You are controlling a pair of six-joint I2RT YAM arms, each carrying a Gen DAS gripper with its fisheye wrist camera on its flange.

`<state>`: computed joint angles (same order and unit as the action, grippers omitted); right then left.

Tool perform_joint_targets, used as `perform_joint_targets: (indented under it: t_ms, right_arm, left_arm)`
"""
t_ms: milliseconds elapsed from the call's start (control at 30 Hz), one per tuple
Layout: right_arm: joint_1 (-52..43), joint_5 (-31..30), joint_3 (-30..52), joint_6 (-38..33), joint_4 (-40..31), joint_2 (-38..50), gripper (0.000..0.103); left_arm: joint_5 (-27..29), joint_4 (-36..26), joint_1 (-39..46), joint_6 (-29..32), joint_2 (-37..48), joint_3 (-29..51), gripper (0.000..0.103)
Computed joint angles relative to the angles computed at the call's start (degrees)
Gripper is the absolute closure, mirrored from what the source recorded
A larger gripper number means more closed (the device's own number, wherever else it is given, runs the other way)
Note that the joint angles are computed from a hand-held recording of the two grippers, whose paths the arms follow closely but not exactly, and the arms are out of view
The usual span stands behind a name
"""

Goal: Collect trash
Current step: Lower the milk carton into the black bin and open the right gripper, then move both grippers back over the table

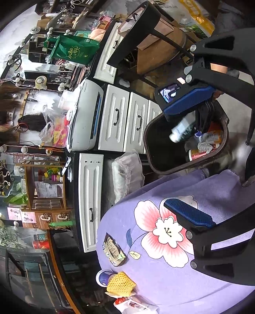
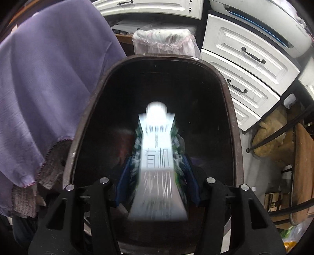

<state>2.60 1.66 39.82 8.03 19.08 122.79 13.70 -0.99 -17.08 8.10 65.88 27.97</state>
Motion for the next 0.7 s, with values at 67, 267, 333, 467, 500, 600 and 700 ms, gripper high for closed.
perform_joint_targets:
  t_ms: [67,267,333,467,500,600,700]
  right_arm:
    - [0.62,1.86,-0.16,0.01,0.59,0.19,0.036]
    - [1.55,1.76,-4.84,0.42,2.85,-5.47,0.035]
    - [1.47,1.51,-6.87,0.16,3.05,-8.89,0.035]
    - [1.45,0.95,-11.40,0.21,1.93,-17.54,0.035]
    - [1.43,1.02,-12.12,0.09,1.51,-19.35,0.035]
    - [1.54,1.07,-14.39,-0.22,-0.60,-26.30,0.035]
    - [2.26,1.41,-15.79,-0.10,-4.19,-34.14,0.035]
  left_arm:
    - [0.39,-0.14,0.43,0.25,-0.14,-0.10,0.016]
    - [1.40,-1.07,1.87,0.50,-0.92,-0.27,0.016]
    - [1.91,-1.41,2.57,0.95,-1.51,-0.50,0.016]
    - [4.18,-3.42,5.46,2.34,-2.27,-0.07,0.015]
    - [4.93,-4.04,6.45,2.88,-2.49,0.06,0.014]
    - [7.33,-6.68,10.36,5.50,-3.96,0.63,0.013]
    - [9.38,-9.01,14.60,8.38,-5.70,1.15,0.012]
